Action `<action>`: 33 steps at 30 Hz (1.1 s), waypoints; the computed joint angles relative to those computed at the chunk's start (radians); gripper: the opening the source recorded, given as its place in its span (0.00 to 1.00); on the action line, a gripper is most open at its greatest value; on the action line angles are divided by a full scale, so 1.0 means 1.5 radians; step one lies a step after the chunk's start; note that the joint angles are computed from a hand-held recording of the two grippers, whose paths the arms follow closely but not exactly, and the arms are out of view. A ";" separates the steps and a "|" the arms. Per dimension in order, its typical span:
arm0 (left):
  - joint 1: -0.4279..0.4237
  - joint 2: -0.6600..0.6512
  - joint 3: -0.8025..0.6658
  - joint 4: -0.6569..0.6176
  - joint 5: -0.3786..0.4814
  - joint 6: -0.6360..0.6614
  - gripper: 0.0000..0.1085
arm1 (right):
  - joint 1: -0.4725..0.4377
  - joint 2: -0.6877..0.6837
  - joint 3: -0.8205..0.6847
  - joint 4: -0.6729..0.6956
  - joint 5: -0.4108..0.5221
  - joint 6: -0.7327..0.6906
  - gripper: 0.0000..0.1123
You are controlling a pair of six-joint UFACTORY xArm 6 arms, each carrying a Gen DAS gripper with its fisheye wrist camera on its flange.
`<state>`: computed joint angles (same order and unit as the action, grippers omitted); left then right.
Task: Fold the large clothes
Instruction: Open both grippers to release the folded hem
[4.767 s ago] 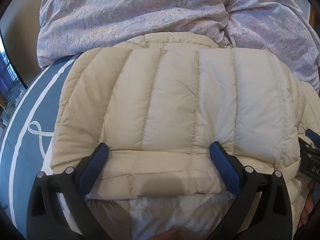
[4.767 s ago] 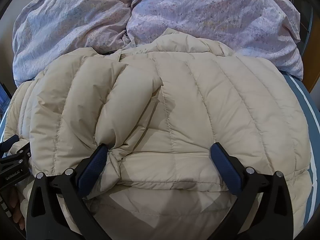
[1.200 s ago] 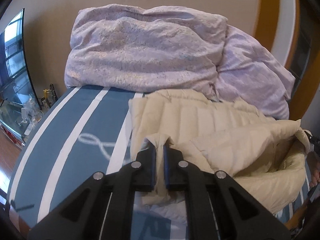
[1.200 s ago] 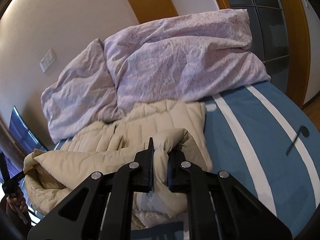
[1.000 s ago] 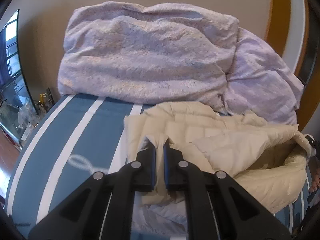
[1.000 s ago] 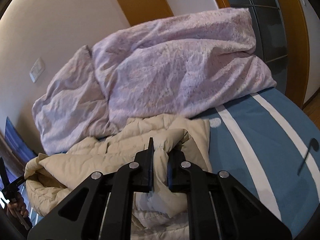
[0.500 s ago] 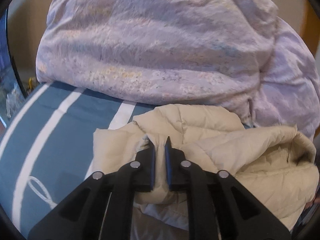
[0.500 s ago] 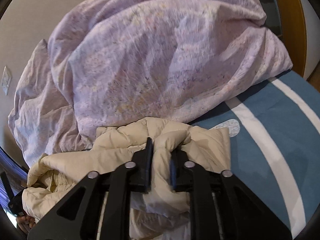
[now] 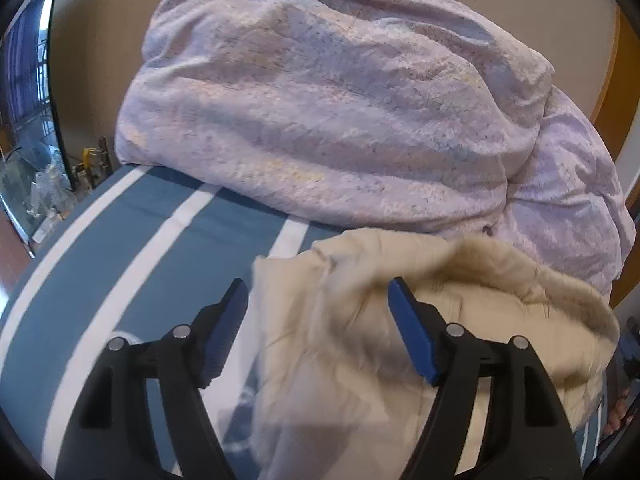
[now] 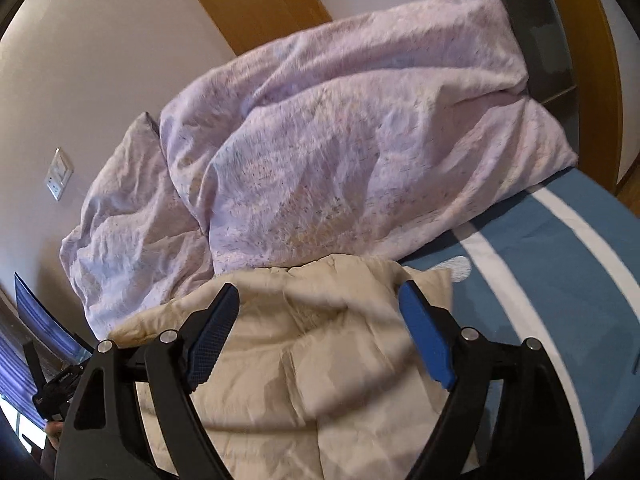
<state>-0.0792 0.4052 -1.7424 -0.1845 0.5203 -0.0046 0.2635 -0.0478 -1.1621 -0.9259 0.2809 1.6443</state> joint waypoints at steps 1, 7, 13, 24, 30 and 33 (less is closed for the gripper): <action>0.002 -0.017 0.023 0.003 -0.006 0.004 0.68 | 0.003 -0.015 0.012 0.001 0.008 0.002 0.74; 0.002 -0.083 0.114 0.015 -0.020 0.022 0.70 | 0.026 -0.072 0.066 0.012 0.051 -0.007 0.74; -0.015 -0.103 0.148 0.041 -0.022 0.023 0.72 | 0.039 -0.065 0.073 0.064 0.056 -0.072 0.74; -0.071 -0.011 0.061 0.232 -0.018 -0.090 0.75 | 0.070 0.112 -0.109 0.155 0.128 -0.256 0.74; -0.082 0.097 -0.098 0.313 0.036 -0.187 0.75 | 0.070 0.206 -0.250 0.127 0.205 -0.272 0.74; -0.083 0.150 -0.176 0.368 0.068 -0.233 0.75 | 0.071 0.242 -0.300 0.104 0.250 -0.272 0.74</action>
